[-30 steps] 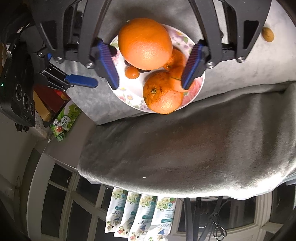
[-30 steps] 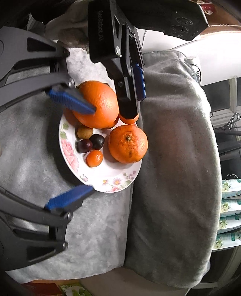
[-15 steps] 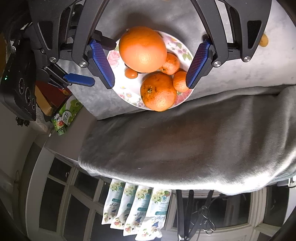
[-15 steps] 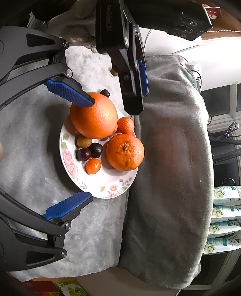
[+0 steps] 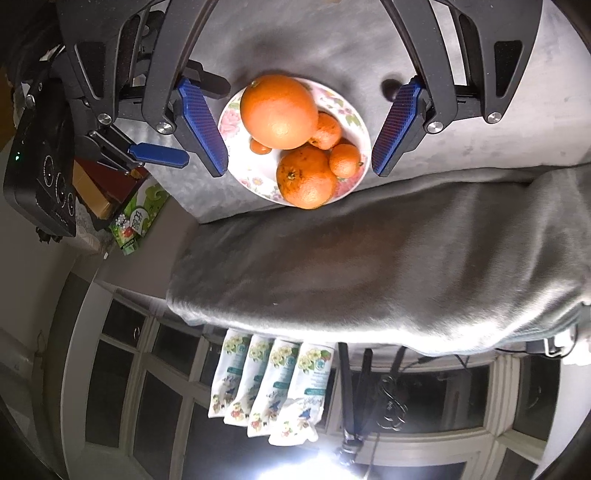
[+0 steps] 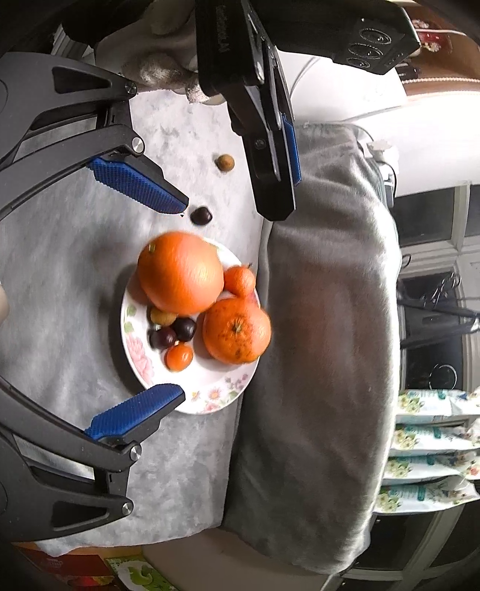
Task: Organize fruits
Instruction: 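Move both tools from the plate toward the kiwi and dark plum on the blanket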
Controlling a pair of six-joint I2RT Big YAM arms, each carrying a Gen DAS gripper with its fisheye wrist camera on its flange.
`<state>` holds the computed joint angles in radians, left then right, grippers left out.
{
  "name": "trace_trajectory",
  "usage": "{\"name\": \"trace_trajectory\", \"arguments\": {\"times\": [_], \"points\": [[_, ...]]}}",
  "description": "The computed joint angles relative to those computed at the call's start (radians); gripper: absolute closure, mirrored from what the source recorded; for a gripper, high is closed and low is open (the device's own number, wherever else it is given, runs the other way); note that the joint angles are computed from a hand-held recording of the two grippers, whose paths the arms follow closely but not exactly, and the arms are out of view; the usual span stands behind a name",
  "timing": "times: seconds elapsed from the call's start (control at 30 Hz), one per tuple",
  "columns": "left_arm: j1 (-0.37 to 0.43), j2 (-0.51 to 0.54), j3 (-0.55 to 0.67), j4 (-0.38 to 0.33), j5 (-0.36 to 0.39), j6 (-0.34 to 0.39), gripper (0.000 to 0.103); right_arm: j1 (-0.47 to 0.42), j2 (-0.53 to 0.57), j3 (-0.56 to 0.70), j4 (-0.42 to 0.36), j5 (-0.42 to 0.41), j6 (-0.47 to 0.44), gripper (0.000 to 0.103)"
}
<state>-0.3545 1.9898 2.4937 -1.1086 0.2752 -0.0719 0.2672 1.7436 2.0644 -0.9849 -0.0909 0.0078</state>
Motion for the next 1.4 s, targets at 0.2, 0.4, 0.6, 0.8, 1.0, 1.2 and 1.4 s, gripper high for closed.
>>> {"name": "trace_trajectory", "arguments": {"times": [0.2,0.4,0.6,0.8,1.0,1.2,1.4], "points": [[0.026,-0.065,-0.095,0.053,0.002,0.0,0.023,0.038,-0.005,-0.001,0.001,0.012,0.003,0.008],[0.055,-0.103,-0.15,0.082,0.005,0.002,0.023,0.076,0.002,0.007,-0.002,0.009,0.01,0.008],[0.08,-0.136,-0.207,0.111,0.002,0.008,0.023,0.111,0.023,0.027,-0.012,0.006,0.022,0.008],[0.108,-0.152,-0.244,0.128,0.012,0.012,0.023,0.132,0.057,0.061,-0.029,-0.005,0.043,0.008],[0.158,-0.158,-0.273,0.139,0.03,-0.007,0.023,0.16,0.111,0.136,-0.071,0.019,0.023,0.008],[0.218,-0.141,-0.278,0.127,0.041,-0.042,0.023,0.166,0.197,0.27,-0.143,0.028,-0.01,0.008],[0.252,-0.123,-0.287,0.111,0.054,-0.043,0.026,0.171,0.303,0.428,-0.243,0.022,-0.042,0.026]]}}
